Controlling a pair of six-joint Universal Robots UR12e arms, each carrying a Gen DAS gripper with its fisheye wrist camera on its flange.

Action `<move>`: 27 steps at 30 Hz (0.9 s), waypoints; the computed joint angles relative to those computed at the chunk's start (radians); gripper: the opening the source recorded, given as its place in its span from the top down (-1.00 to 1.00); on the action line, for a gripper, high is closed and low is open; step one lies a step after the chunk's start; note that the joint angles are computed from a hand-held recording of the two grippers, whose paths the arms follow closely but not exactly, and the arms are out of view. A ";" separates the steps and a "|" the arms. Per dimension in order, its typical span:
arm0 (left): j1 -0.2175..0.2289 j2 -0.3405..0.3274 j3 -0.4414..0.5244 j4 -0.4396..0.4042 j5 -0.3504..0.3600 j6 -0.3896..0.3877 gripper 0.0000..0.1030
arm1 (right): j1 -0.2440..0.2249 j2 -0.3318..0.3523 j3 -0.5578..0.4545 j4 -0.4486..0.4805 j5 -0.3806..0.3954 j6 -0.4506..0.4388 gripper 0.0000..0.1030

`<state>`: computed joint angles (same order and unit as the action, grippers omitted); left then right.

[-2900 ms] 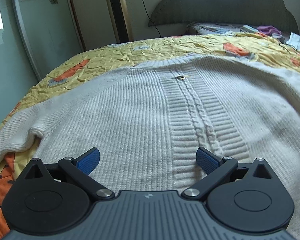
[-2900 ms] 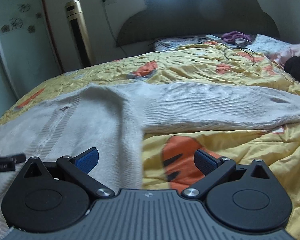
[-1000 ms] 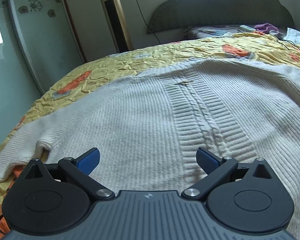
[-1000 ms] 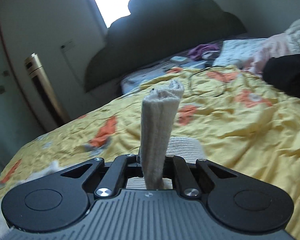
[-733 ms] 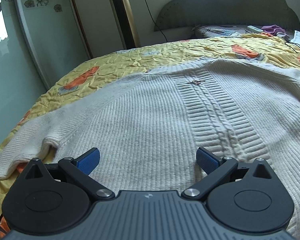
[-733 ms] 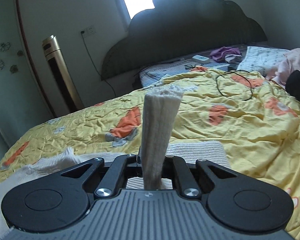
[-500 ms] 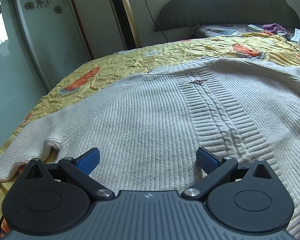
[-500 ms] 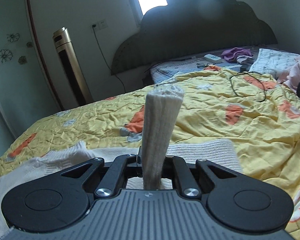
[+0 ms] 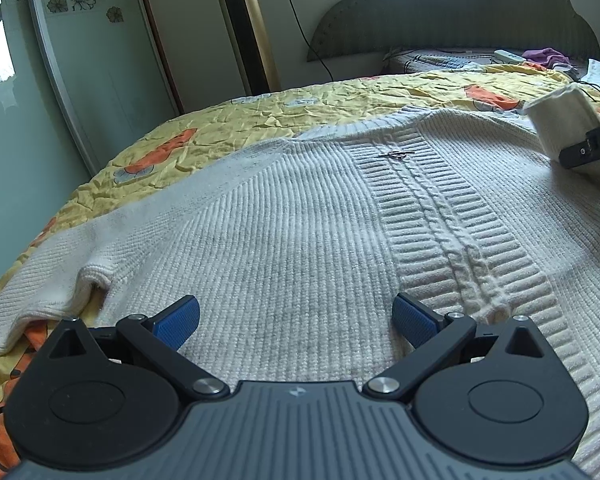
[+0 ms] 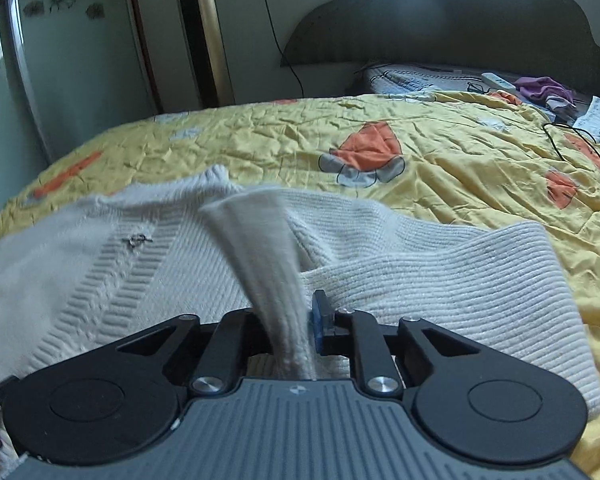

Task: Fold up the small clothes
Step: 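Carry the held sleeve across the cardigan body with the right gripper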

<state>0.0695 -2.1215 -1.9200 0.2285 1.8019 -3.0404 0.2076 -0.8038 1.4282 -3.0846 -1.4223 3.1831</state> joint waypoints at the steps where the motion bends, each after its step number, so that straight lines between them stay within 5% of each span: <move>1: 0.001 -0.001 0.000 -0.001 -0.004 -0.003 -1.00 | 0.003 0.000 0.000 0.001 -0.004 -0.008 0.54; 8: 0.007 0.001 -0.003 -0.006 -0.023 -0.027 -1.00 | 0.004 -0.008 0.006 0.003 -0.001 -0.017 0.25; 12: 0.008 0.002 -0.003 -0.007 -0.027 -0.032 -1.00 | 0.009 -0.013 0.016 -0.028 -0.018 -0.027 0.25; 14: 0.008 0.002 -0.003 -0.008 -0.026 -0.031 -1.00 | 0.014 -0.017 0.019 -0.035 -0.031 -0.043 0.53; 17: 0.008 0.005 -0.003 -0.006 -0.019 -0.021 -1.00 | 0.022 -0.019 0.025 -0.059 -0.043 -0.071 0.66; 22: 0.007 0.007 -0.006 0.058 0.035 0.017 -1.00 | 0.036 -0.024 0.033 -0.123 -0.083 -0.131 0.68; 27: 0.026 0.018 -0.002 0.028 0.029 -0.004 -1.00 | 0.048 -0.023 0.022 -0.181 -0.139 -0.147 0.69</move>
